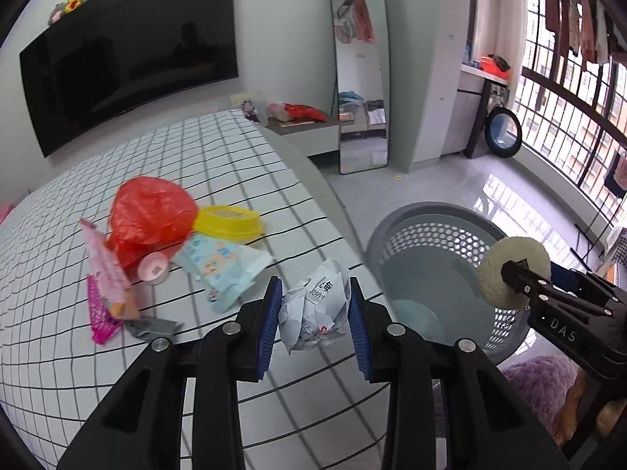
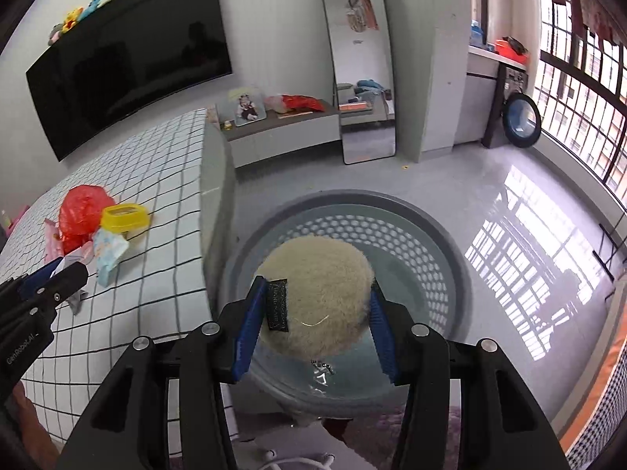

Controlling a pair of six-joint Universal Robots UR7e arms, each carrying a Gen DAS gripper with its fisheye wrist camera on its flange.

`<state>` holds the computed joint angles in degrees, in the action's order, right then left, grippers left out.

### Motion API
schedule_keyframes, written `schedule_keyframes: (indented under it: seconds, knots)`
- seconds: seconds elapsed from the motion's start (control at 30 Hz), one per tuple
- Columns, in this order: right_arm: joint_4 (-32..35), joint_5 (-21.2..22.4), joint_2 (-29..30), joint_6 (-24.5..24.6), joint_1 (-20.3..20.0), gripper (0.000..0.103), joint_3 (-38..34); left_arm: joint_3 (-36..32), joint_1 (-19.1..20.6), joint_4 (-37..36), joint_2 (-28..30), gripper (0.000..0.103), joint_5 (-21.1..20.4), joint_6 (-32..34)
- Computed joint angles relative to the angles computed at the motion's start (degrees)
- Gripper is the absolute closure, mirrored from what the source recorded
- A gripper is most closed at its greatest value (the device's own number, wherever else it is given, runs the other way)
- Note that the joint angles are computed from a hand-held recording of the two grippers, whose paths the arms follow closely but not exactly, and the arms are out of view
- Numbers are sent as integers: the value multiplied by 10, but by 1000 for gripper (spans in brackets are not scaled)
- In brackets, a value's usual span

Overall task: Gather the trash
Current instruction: 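Carry the paper and the ball in both tools over the grey laundry basket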

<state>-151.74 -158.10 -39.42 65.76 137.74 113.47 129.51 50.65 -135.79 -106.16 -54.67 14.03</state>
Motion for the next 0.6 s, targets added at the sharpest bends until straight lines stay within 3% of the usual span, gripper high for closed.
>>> schedule_keyframes:
  seconds: [0.23,0.6]
  knots:
    - [-38,9,-39,31,-22,54,78,26,-37,-23,73,70,-25,-16]
    - [-181,36,-25,-59,-66,54,111,23,-36,-50,164,67,-29,-21]
